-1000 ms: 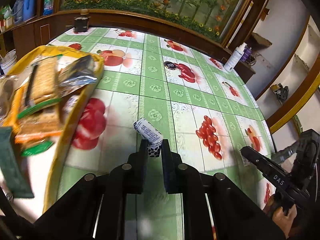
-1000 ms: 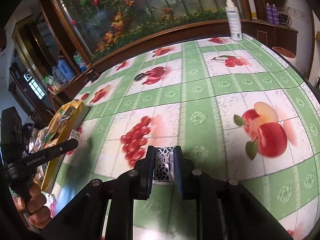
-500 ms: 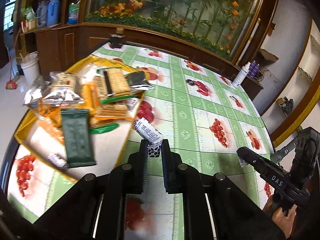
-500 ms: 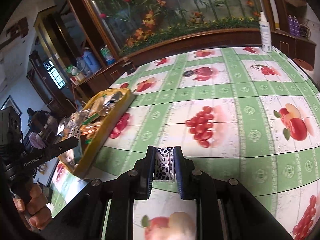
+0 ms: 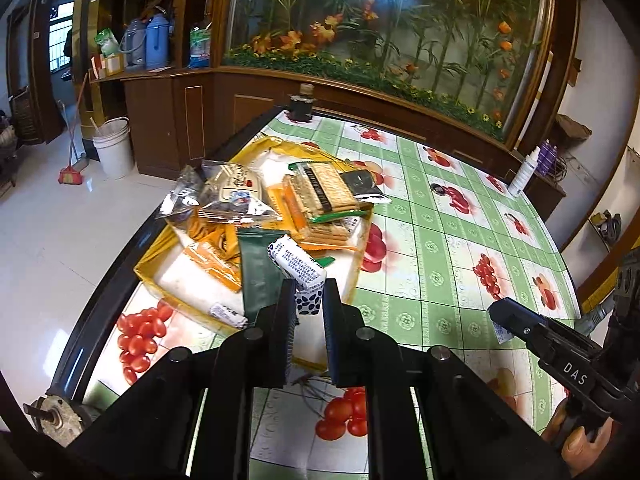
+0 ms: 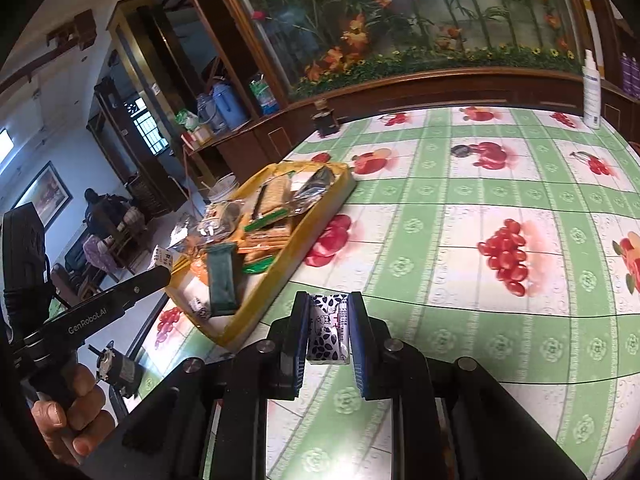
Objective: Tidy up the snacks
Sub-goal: 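Carry both small packs over the yellow tray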
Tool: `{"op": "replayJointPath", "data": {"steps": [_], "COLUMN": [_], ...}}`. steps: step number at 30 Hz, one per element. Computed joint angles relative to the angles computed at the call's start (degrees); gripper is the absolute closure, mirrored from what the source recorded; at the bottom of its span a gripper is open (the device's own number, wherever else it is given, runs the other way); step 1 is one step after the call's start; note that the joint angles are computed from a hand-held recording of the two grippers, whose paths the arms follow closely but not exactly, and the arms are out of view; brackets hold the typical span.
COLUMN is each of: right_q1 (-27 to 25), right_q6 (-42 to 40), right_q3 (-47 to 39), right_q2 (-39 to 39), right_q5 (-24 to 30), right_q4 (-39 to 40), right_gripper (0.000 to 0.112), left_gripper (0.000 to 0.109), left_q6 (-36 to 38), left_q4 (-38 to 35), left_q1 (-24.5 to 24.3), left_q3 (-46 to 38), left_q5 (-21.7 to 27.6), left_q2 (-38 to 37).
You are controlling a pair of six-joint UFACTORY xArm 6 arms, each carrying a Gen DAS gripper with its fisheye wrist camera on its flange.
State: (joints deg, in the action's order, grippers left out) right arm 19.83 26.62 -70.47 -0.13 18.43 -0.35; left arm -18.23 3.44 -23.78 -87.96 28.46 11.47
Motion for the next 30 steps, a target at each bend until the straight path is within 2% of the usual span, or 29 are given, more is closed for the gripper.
{"op": "replayJointPath", "data": {"steps": [14, 30], "right_q1": [3.21, 4.88], "right_q6": [-1.98, -3.51], "right_q3": [-7.34, -12.12], "right_q2": [5.27, 9.64], "right_q5": [2.91, 3.87], "right_q4": [0.89, 2.86], "right_gripper": [0.093, 0.093], "left_gripper": [0.098, 0.098], "left_q6": [-1.87, -2.68], "left_q4": [1.37, 1.97], "left_q1": [1.83, 3.25], "left_q3": [2.4, 3.25], "left_q5": [-1.1, -1.21], "left_q2": [-1.47, -1.42]}}
